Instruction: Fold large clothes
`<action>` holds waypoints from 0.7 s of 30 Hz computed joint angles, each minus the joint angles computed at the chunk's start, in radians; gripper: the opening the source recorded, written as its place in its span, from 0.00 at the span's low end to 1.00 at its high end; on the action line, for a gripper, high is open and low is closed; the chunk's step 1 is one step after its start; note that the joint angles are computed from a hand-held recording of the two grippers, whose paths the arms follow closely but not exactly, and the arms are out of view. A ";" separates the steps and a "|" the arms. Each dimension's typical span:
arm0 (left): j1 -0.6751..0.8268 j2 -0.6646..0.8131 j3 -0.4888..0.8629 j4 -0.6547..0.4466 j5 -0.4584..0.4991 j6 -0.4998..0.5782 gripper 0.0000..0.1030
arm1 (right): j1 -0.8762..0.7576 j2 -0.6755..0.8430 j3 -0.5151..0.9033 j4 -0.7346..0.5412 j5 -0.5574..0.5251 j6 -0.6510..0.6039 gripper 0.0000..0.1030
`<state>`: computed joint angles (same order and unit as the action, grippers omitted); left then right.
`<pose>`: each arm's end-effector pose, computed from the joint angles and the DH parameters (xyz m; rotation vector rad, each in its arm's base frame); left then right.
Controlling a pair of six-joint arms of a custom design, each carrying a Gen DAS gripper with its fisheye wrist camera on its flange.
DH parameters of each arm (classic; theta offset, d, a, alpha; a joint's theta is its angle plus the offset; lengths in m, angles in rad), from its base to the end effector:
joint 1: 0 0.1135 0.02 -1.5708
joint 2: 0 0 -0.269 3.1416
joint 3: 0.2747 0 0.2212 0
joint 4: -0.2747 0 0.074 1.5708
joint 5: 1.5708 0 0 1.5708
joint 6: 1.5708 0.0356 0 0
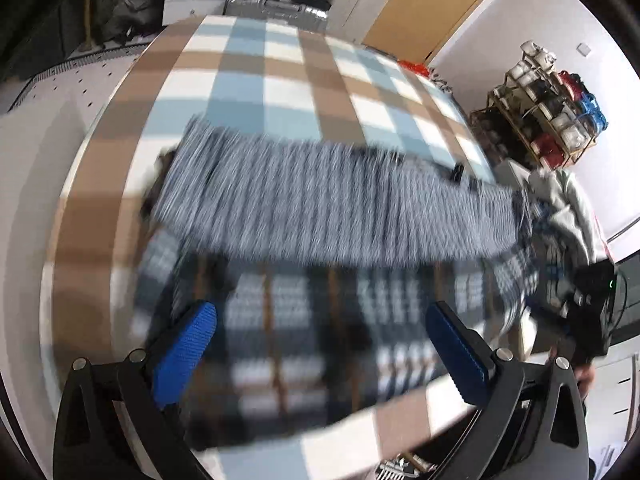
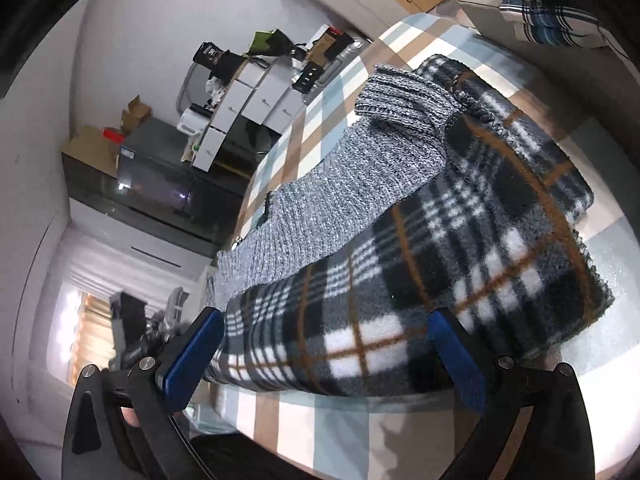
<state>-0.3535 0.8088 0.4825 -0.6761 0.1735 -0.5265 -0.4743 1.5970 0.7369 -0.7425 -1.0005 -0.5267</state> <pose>0.1047 -0.0452 0.2048 -0.1618 2.6445 -0.5379 0.1991 -0.0685 0.1670 -0.0425 2.4289 1.1835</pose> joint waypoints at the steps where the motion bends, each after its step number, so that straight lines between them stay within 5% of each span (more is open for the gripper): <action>1: -0.032 -0.009 -0.018 0.000 -0.021 -0.010 0.99 | 0.007 -0.012 -0.006 0.013 0.007 0.014 1.00; 5: -0.117 0.002 -0.083 0.079 -0.115 -0.013 0.99 | 0.035 -0.073 -0.047 0.066 0.045 0.055 1.00; 9: -0.301 0.064 -0.112 0.143 -0.306 -0.091 0.99 | 0.048 -0.091 -0.067 0.096 0.061 0.049 1.00; 11: -0.303 0.077 -0.107 0.153 -0.317 -0.086 0.99 | 0.040 -0.079 -0.059 0.081 0.054 0.035 1.00; 15: -0.250 0.015 -0.037 0.047 -0.282 -0.156 0.99 | -0.051 -0.085 -0.028 -0.012 0.006 0.003 1.00; 18: -0.395 0.005 0.023 0.005 -0.320 -0.273 0.99 | -0.192 -0.050 0.006 -0.156 -0.032 -0.091 1.00; 21: -0.612 0.168 0.130 0.044 -0.416 -0.338 0.99 | -0.257 -0.008 0.014 -0.243 -0.025 -0.188 1.00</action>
<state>-0.9652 0.9764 0.6127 -0.6317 -0.2426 -0.8640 -0.7318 1.5887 0.7509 -0.9854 -1.0259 -0.7148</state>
